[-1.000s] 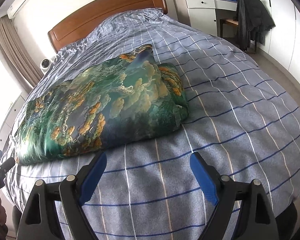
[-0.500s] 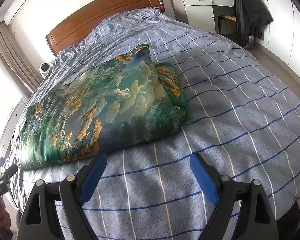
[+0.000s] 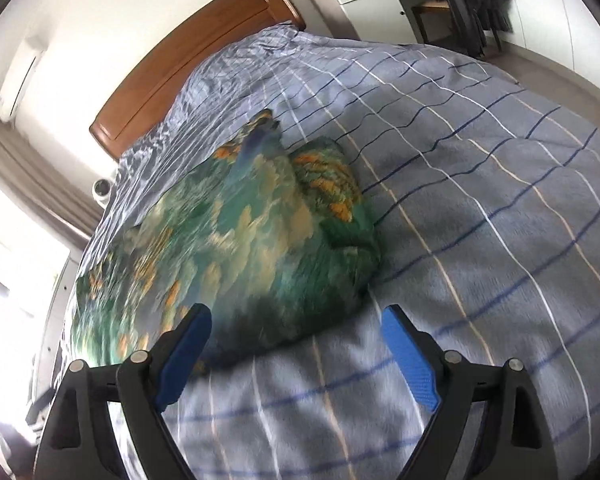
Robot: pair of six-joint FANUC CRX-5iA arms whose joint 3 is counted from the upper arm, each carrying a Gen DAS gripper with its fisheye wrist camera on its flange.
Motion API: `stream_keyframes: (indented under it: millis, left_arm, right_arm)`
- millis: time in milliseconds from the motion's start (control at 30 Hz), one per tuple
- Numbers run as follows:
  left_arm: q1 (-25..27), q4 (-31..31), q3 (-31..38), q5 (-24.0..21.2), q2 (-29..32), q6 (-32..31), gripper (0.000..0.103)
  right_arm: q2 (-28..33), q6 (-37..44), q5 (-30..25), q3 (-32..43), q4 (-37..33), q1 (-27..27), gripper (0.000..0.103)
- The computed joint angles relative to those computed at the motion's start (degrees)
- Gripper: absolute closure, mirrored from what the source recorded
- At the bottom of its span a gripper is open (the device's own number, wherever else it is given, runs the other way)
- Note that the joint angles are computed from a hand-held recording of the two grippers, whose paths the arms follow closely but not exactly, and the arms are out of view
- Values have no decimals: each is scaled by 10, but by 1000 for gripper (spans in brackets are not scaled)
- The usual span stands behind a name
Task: Fold large clothes
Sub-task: 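Grasp the folded jacket end with both tools and fold it over again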
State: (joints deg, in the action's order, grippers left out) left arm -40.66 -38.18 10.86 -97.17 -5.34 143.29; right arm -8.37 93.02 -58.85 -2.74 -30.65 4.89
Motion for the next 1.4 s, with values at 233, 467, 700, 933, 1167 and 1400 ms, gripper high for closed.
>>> stream_keyframes:
  millis: [233,467,700,933,1167,1400]
  left_arm:
    - [11,12,17,16,6,-42,5]
    - [50,63,97,111,22,-173,5]
    - [171,314,182,209,84,-340,5]
    - [197,322,261,110,125,-353,4]
    - [217,265,181,61,74,-287,72]
    - [354,344,34,149,-38,-335,73]
  right_arm:
    - [80,-13,-18,45,-101,-31,10]
    - [-6,15,84,-18,-59,15,71]
    - [-146,62,219,-100,105,177,73]
    - [-234,-35,312,-218,399,413,73]
    - [-261,-28,316,-264,487,537,73]
    - [-180,225,87,-58,112,385,34]
